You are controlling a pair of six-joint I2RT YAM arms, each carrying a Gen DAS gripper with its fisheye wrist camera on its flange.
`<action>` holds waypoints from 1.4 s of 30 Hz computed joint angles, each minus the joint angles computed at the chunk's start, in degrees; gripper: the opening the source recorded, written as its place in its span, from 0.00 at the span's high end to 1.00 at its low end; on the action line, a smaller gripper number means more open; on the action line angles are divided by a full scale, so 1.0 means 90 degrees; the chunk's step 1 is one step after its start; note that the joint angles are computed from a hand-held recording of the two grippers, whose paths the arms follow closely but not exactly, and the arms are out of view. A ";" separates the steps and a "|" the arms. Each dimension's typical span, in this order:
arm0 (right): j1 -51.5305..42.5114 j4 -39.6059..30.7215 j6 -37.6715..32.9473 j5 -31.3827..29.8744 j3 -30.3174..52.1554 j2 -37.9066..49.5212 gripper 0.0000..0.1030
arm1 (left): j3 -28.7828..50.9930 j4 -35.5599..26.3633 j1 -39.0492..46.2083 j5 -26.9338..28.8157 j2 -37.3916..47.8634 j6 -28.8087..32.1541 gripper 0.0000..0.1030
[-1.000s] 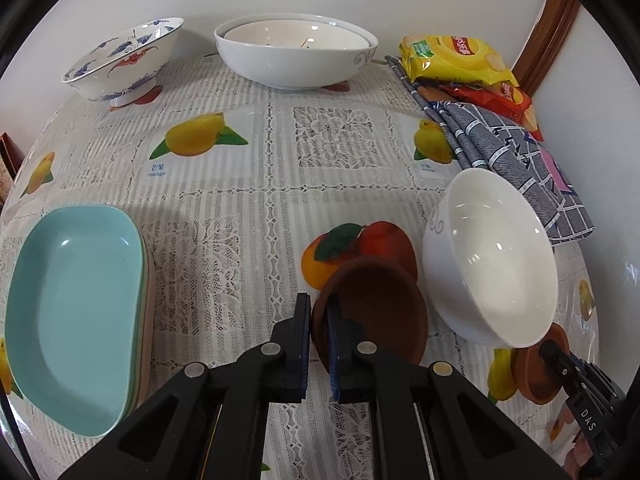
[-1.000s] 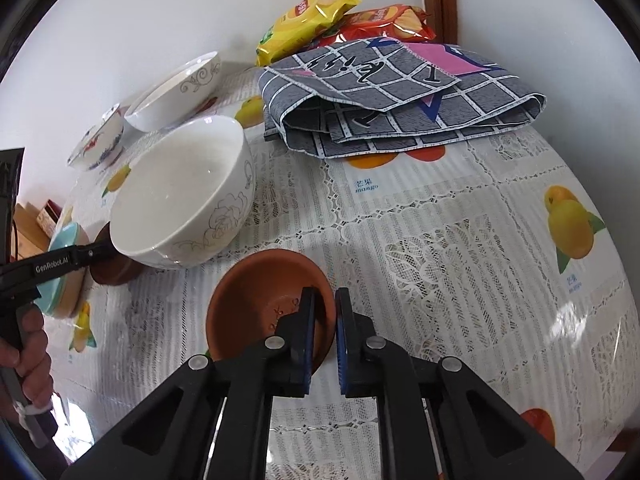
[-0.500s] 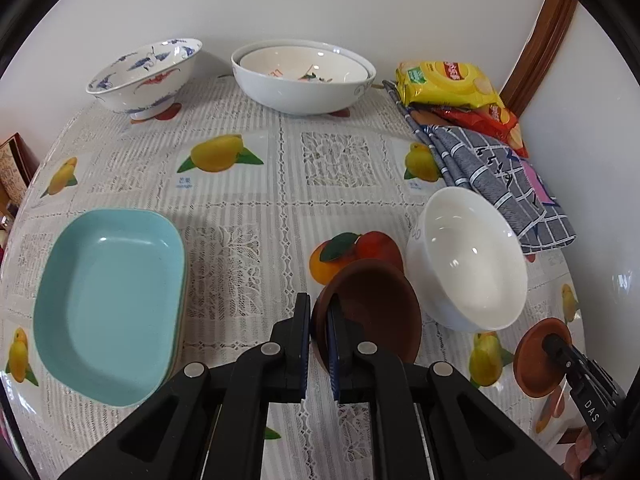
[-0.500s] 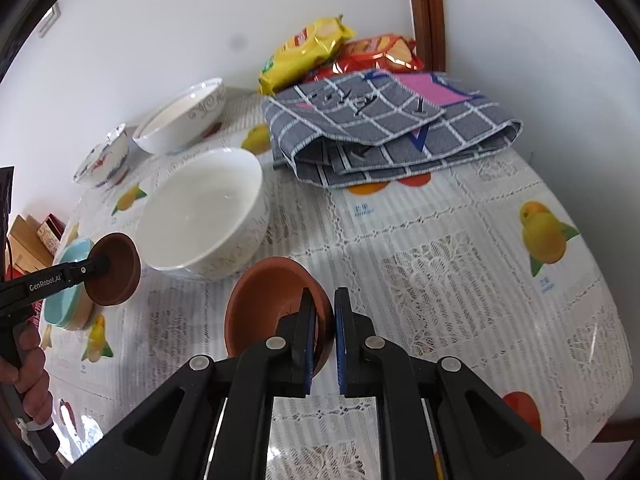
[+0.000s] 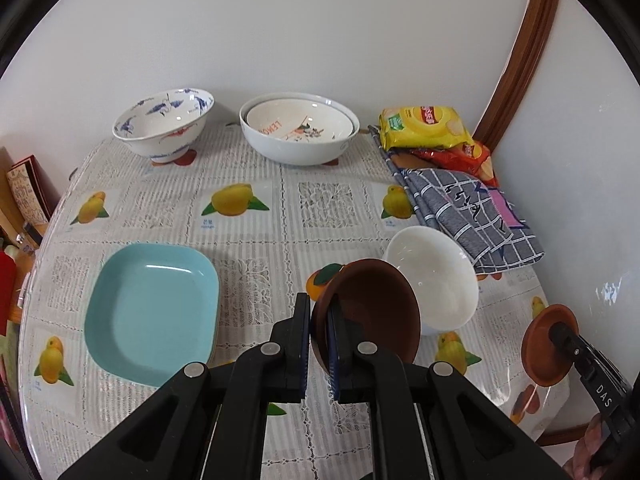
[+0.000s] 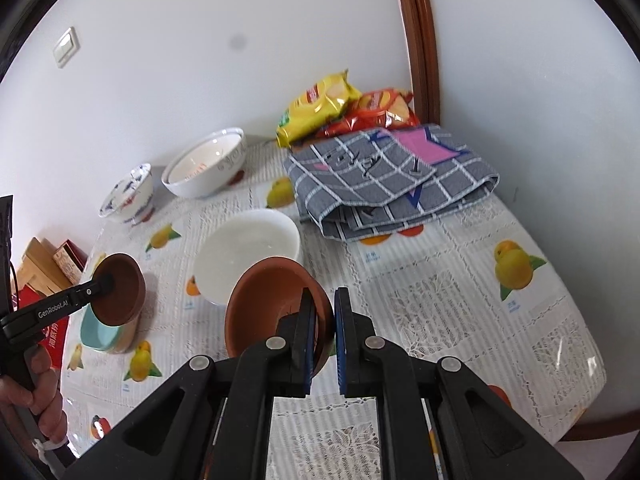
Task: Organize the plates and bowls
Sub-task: 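Carry the right gripper's brown bowl over the white bowl while the left gripper holds its brown bowl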
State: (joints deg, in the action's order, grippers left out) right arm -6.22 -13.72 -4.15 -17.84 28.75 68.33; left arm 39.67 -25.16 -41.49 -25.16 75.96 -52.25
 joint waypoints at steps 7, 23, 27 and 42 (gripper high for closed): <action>0.0081 -0.0664 0.0210 0.0062 0.0137 -0.0776 0.91 | 0.0048 -0.0485 -0.0227 -0.0272 -0.0536 -0.0193 0.92; 0.0357 -0.0995 0.0563 0.0161 0.0253 -0.1127 0.91 | -0.0039 -0.0947 -0.0266 -0.0442 -0.1134 -0.0283 0.92; 0.0496 -0.0908 0.0651 0.0246 0.0279 -0.0986 0.91 | -0.0108 -0.0992 -0.0149 -0.0393 -0.1252 -0.0227 0.92; 0.1136 -0.0301 0.0949 0.0601 0.0560 0.0016 0.91 | -0.0272 -0.0652 0.0475 -0.0073 -0.1195 0.0195 0.92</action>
